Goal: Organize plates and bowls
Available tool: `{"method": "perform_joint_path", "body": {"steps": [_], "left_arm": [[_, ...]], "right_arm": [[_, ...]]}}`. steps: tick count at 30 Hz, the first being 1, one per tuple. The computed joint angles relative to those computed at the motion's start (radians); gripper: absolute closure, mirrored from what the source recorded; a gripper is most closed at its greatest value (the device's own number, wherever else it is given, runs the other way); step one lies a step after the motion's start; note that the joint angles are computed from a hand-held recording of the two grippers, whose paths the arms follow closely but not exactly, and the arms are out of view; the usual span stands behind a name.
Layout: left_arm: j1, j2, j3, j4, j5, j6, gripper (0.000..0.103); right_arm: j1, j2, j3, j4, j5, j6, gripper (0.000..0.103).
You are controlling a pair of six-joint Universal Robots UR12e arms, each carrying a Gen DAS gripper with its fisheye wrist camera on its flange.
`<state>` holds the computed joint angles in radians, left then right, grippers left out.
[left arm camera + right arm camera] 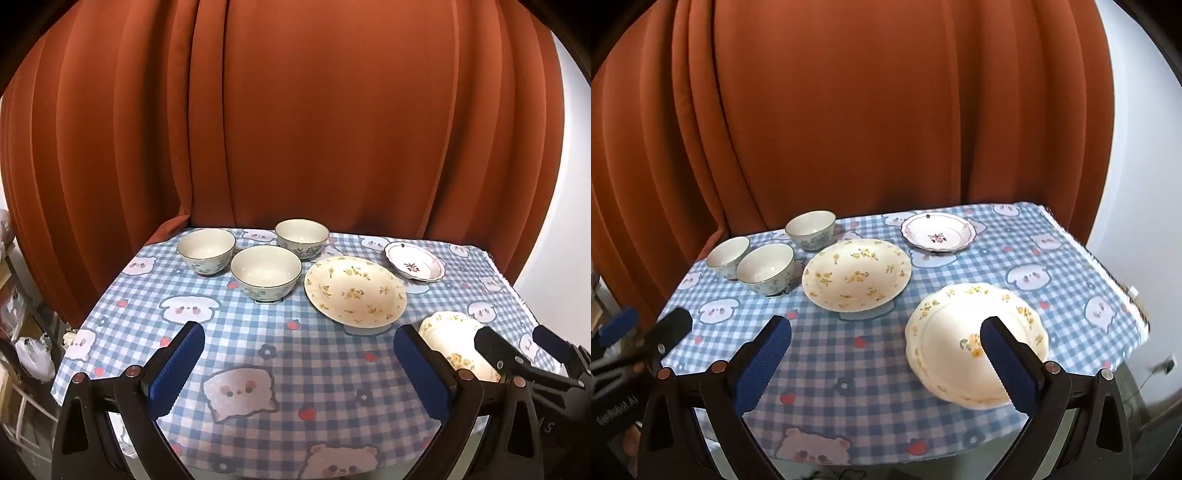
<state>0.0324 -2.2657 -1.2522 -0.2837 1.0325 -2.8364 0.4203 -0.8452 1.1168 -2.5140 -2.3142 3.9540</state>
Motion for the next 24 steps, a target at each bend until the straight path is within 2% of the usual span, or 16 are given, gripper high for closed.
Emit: {"method": "perform_joint_path", "body": {"steps": [1,3,5,6,9,11,13,19,24], "left_arm": [[0.0,0.002,-0.007,0.015,0.003,0.0,0.0],[-0.019,0.005,-0.008,0.015,0.055,-0.006,0.0],[-0.03,0.008,-0.006,-0.005,0.085,-0.032,0.0],[-0.026,0.007,-0.001,-0.016,0.072,-0.056,0.0],[-0.03,0.008,-0.003,-0.013,0.098,-0.059,0.0],[-0.036,0.01,-0.007,-0.015,0.125,-0.059,0.0],[-0.037,0.011,-0.006,-0.033,0.131,-0.066,0.0],[-0.036,0.013,-0.006,-0.026,0.127,-0.036,0.0],[-0.032,0.005,0.011,-0.042,0.12,-0.012,0.0]], "right_arm": [[-0.001,-0.004,0.004,-0.001,0.011,0.01,0.0],[0.001,-0.01,0.019,-0.022,0.01,0.029,0.0],[-0.018,-0.037,0.055,-0.036,0.066,0.055,0.0],[-0.031,-0.048,0.063,-0.018,0.096,0.049,0.0],[-0.026,-0.026,0.026,0.007,0.065,-0.035,0.0],[-0.027,-0.037,0.063,-0.049,0.067,-0.065,0.0],[-0.029,-0.041,0.073,-0.06,0.083,-0.077,0.0],[-0.03,-0.041,0.072,-0.056,0.091,-0.05,0.0],[-0.024,-0.023,0.028,-0.003,0.075,-0.031,0.0]]}}
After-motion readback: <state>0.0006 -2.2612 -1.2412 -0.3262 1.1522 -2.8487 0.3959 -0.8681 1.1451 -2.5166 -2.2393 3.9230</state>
